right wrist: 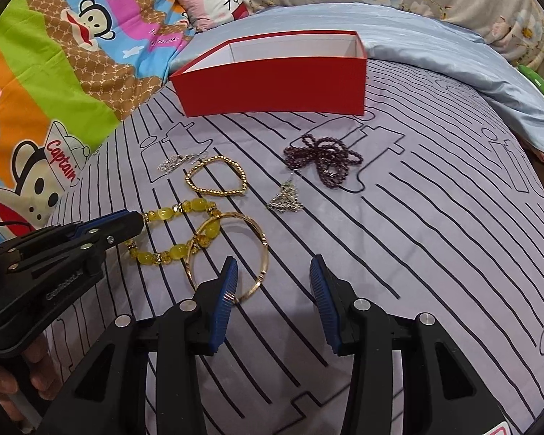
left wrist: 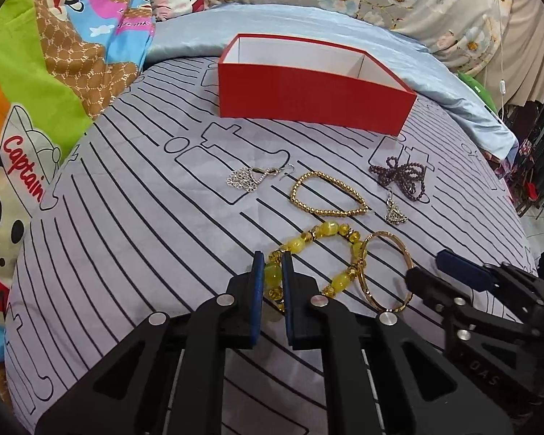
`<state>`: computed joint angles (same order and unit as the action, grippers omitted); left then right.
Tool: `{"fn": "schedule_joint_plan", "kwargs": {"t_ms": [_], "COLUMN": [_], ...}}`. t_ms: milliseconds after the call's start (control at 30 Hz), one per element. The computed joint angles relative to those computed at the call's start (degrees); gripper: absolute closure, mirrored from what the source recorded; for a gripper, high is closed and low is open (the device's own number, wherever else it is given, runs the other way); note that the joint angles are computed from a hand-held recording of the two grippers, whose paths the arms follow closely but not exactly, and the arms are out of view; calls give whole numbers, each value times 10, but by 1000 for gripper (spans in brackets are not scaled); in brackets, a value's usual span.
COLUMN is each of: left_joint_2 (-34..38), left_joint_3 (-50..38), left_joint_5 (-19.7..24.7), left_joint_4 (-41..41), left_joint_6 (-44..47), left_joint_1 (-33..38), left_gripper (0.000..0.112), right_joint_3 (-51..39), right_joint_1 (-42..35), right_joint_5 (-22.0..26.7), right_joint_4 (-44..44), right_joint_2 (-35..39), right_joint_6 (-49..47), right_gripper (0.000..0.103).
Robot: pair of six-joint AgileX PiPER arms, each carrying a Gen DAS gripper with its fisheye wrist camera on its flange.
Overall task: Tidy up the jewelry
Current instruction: 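Grasp the yellow glass bead bracelet with the left tool while the right tool grasps the gold bangle, then carry the yellow bracelet and gold bangle into the red box and lower them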
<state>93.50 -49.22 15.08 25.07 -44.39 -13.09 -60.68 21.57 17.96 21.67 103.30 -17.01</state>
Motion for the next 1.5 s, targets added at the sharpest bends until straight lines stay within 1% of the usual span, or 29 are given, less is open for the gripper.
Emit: {"fn": "schedule_joint_plan", "kwargs": {"t_ms": [100,233,333,400,433,467,500,600,833,1067,1233,1333,1433,1500], "left_joint_2": [-11,-21,-25,-27,-28,-29,-30,-35,-46,-56,-60,-54,-41,-31], "left_joint_3": [4,6,6,4,5,6,6,5,-1,-17,-47,-79,-121,-150], "left_joint_5": [1,2,4,6,6,7,7,9,13,26,40,47,58,62], "left_joint_4": [-17,-47,-56,-61,-63,-61,-61,-77,-111,-134,-154,-166,-162,-178], "left_joint_6": [17,48,58,62,65,61,61,76,110,135,162,180,186,207], "left_joint_1": [9,23,29,32,34,34,35,40,48,49,50,53,52,56], "left_gripper": [103,103,103,103,103,103,103,103,103,103,103,103,103,103], "right_joint_3": [-18,-33,-41,-43,-44,-44,-44,-39,-20,-26,-54,-80,-119,-154], "right_joint_1": [8,16,21,27,27,27,27,24,10,-7,-28,-37,-45,-54], "right_joint_5": [2,-3,-6,-11,-12,-13,-11,-9,-6,6,27,33,42,52], "right_joint_4": [-5,-38,-72,-113,-120,-123,-116,-101,-29,-8,17,3,-16,-19], "right_joint_2": [16,30,37,40,40,40,40,35,9,-24,-34,-31,-18,-4], "right_joint_6": [7,37,64,96,100,100,91,76,19,1,-18,-6,11,14], "right_gripper": [64,68,77,88,91,97,100,100,100,100,100,100,100,100]}}
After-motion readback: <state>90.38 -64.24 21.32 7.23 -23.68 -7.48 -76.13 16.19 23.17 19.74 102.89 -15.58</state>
